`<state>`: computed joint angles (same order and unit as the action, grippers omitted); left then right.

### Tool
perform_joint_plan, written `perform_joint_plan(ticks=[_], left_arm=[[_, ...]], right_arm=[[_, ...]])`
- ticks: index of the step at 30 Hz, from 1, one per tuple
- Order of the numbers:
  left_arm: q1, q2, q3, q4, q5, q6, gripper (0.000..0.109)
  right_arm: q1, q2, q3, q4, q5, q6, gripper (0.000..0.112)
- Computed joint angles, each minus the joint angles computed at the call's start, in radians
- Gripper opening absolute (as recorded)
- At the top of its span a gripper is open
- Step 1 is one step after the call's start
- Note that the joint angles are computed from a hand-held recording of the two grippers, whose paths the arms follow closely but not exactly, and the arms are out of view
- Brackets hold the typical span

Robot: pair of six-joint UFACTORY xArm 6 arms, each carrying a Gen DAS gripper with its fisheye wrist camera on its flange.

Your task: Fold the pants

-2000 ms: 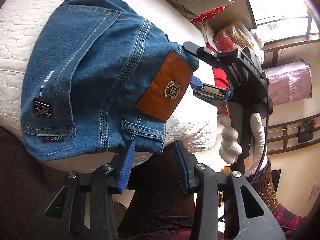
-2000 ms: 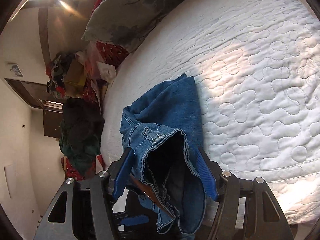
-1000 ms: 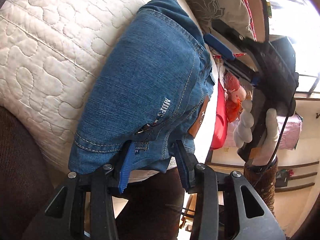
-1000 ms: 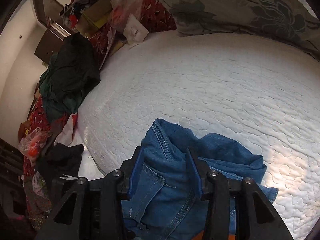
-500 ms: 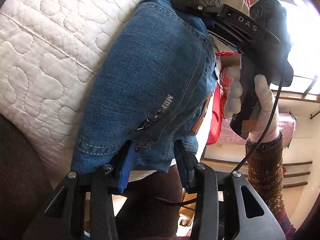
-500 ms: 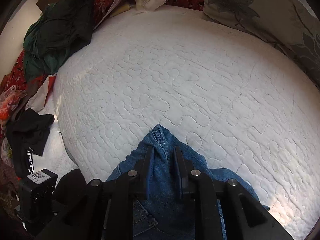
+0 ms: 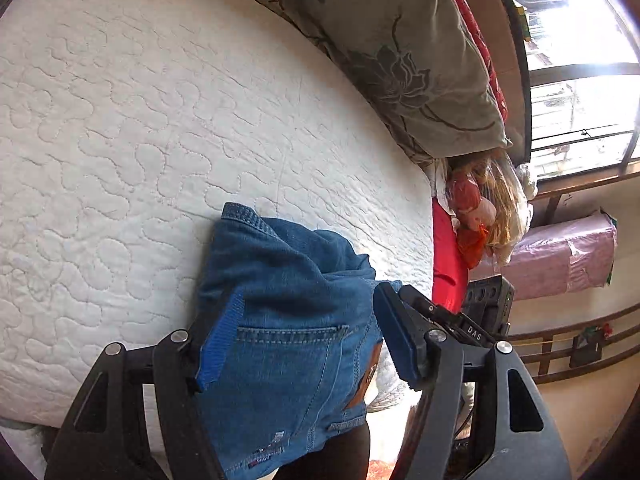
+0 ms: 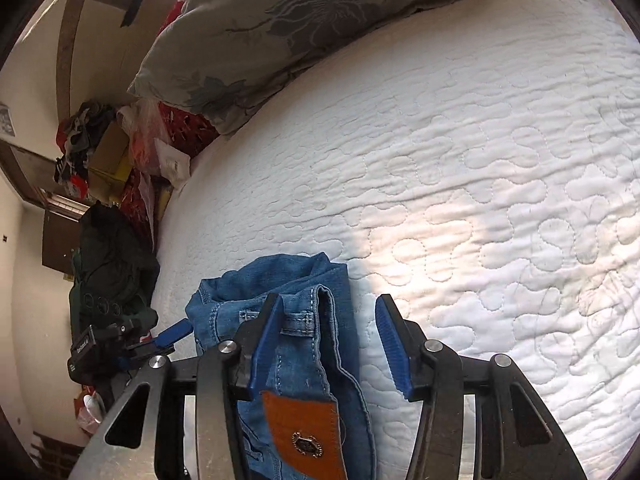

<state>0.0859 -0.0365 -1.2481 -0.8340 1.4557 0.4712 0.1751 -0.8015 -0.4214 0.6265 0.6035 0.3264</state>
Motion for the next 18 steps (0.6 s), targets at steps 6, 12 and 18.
perform_joint_plan(ticks=[6, 12, 18], left_arm=[[-0.2, -0.065, 0.082, 0.321, -0.34, -0.039, 0.067], [-0.225, -0.026, 0.093, 0.375, -0.39, -0.091, 0.072], [-0.124, -0.102, 0.114, 0.279, -0.273, -0.047, 0.072]], right_arm=[[0.104, 0.054, -0.008, 0.184, -0.182, -0.183, 0.011], [0.106, 0.084, 0.051, -0.006, -0.202, -0.004, 0.016], [0.113, -0.151, 0.122, -0.099, -0.103, 0.167, 0.043]])
